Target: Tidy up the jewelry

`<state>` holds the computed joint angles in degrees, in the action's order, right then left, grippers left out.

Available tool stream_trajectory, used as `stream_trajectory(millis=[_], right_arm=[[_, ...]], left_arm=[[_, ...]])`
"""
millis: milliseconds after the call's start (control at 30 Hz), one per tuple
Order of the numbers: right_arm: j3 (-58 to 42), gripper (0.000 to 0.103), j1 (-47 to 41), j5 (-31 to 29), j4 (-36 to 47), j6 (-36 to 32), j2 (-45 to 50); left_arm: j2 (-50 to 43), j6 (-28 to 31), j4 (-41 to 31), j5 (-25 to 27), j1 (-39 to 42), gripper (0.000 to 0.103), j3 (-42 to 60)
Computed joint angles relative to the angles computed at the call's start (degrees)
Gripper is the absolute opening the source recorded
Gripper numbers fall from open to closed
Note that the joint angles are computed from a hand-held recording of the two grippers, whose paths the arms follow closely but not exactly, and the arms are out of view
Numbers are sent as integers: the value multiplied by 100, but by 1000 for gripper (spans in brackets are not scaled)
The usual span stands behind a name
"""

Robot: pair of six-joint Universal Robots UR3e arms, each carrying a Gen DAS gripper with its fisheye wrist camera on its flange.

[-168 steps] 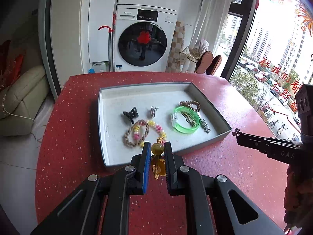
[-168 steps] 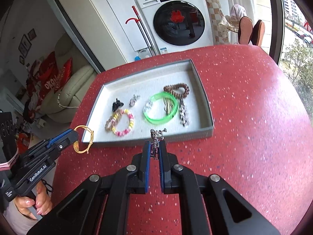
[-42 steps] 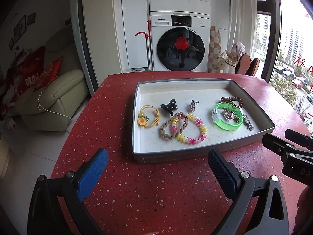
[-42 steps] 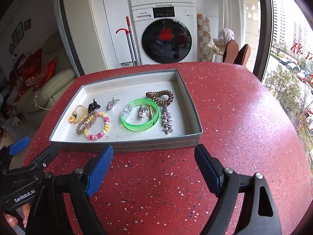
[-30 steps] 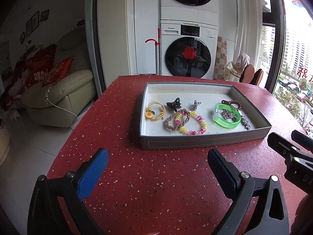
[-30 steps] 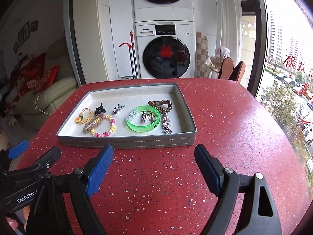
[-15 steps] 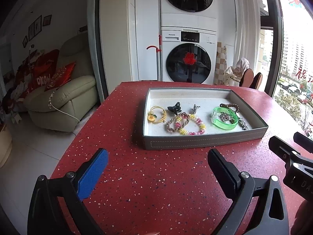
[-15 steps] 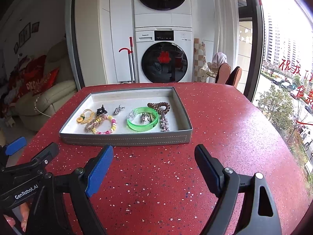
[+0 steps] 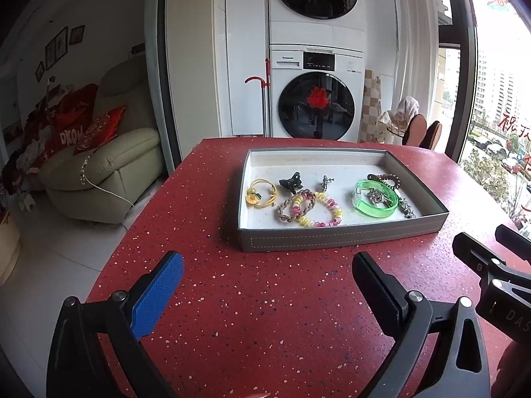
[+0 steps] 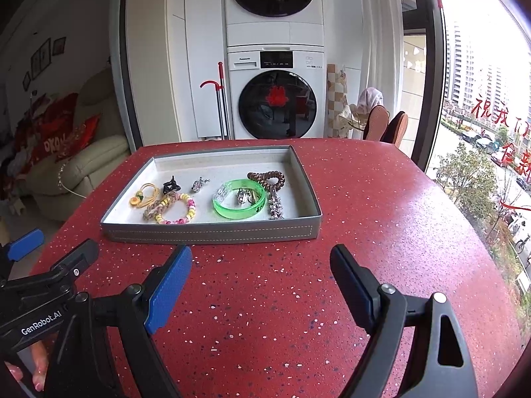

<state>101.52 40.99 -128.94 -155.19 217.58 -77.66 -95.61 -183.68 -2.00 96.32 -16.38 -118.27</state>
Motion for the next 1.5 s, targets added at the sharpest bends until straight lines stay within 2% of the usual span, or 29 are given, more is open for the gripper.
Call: stream_trajectory(millis=[1500], right_arm=[[177,87,-47,48,99,61,-168]], left_arm=[[-62,85,-56,150,-121,103,3]])
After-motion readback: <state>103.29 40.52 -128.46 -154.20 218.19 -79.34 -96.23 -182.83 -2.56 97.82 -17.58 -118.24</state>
